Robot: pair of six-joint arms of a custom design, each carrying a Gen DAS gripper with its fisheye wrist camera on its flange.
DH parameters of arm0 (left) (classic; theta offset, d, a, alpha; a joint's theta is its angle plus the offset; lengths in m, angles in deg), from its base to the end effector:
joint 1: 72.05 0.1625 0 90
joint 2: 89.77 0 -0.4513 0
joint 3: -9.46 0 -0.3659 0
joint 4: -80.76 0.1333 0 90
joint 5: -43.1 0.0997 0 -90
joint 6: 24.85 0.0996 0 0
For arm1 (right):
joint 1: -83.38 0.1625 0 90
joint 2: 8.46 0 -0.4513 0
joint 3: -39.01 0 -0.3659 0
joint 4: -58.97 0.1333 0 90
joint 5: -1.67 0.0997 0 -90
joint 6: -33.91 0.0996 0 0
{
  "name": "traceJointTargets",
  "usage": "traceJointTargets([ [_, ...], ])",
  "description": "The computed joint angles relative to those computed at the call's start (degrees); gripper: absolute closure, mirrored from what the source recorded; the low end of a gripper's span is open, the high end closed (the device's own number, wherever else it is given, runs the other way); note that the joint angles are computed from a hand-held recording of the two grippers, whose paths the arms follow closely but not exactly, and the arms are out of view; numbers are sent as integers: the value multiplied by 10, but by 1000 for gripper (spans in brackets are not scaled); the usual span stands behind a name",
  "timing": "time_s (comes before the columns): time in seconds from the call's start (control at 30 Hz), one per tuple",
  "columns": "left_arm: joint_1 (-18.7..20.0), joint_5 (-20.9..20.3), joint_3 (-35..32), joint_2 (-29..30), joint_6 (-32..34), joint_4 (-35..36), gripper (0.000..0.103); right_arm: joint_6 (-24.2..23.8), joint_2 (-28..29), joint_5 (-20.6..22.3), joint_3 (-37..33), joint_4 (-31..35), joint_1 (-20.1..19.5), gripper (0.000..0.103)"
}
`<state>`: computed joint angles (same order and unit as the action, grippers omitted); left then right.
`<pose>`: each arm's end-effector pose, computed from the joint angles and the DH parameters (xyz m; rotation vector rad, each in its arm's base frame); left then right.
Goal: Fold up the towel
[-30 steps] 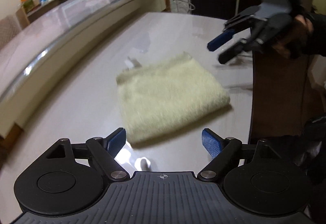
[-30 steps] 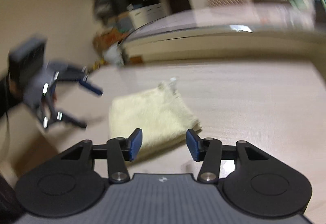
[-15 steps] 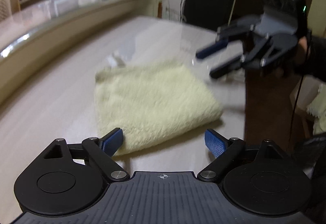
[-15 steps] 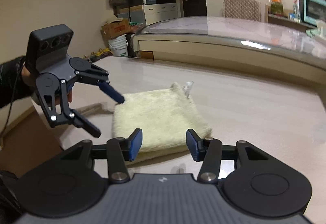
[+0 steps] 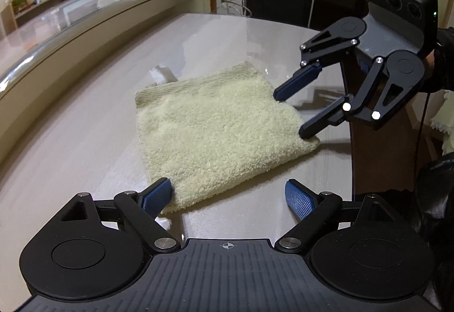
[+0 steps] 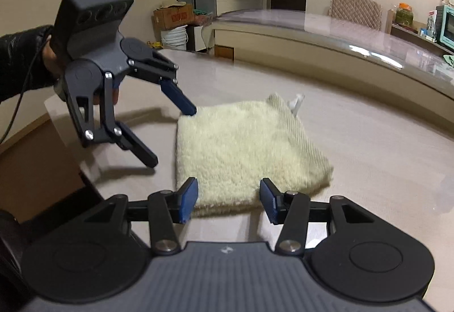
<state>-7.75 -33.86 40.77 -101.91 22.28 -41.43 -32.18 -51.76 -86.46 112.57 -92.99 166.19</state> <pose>-0.2525 -0.8838 0.0652 1.6708 2.3279 -0.2604 0.0376 -0.7926 0.2553 1.3695 -2.3995 0.6563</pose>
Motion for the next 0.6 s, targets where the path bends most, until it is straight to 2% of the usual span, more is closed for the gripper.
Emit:
traceJointTargets([
  [0.13, 1, -10, 20, -9, -13, -28, 12, 13, -4, 16, -1, 6, -3, 50],
  [0.23, 0, -18, 53, -28, -20, -43, 12, 29, -16, 31, 6, -2, -6, 45],
  [0.43, -3, -44, 78, -44, -21, -7, 11, 20, -21, 8, 25, -75, -8, 44],
  [0.53, -4, -43, 97, -49, -21, -16, 10, 27, 10, -25, -21, -119, -1, 37],
  [0.6, -5, -34, 107, -49, -29, -31, 10, 10, 41, -54, -73, -120, 8, 36],
])
